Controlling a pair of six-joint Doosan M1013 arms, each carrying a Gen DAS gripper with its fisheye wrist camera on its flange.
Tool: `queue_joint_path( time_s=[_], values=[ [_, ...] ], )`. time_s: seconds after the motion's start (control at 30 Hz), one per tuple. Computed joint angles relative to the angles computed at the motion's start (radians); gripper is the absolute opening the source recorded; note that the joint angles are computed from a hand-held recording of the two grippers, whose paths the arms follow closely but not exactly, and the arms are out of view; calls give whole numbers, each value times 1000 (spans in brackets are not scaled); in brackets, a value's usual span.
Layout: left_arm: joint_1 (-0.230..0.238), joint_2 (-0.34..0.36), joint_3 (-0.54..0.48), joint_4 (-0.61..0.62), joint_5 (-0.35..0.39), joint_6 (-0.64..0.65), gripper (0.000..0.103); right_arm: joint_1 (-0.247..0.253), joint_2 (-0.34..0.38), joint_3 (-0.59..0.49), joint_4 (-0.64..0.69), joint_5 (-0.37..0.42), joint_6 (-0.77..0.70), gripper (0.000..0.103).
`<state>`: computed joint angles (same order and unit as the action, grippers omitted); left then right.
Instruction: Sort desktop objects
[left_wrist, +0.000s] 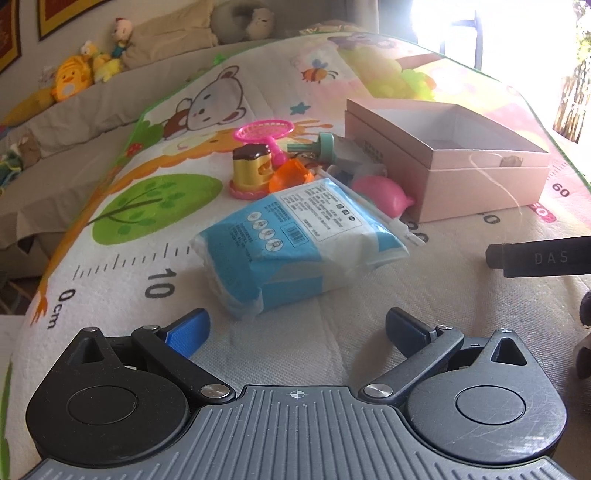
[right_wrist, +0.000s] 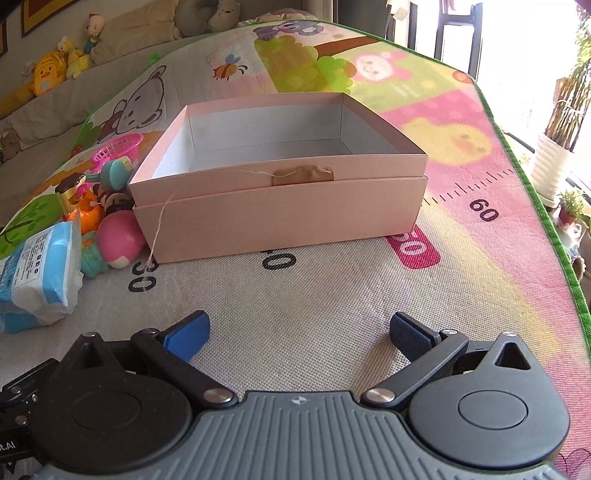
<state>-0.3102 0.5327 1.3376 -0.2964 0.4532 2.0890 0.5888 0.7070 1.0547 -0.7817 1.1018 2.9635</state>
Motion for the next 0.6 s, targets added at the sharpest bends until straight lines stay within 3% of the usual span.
queue_joint_path(
  time_s=[0.1, 0.17, 0.37, 0.43, 0.57, 0.6],
  values=[
    [-8, 15, -33, 49, -1, 2, 103, 1, -8, 15, -6, -15, 5, 103],
    [-10, 39, -79, 85, 43, -14, 103, 3, -13, 26, -12, -26, -4, 103],
    [3, 76, -140, 283, 50, -270, 103, -3, -24, 32, 11, -90, -164, 103],
    [14, 84, -152, 348, 68, -355, 103, 8, -21, 29, -49, -127, -225, 103],
    [41, 84, -155, 296, 90, -383, 103, 15, -11, 1, -91, -226, -324, 102],
    [42, 83, -153, 297, 91, -389, 103, 15, -8, -7, -90, -243, -351, 94]
  ],
)
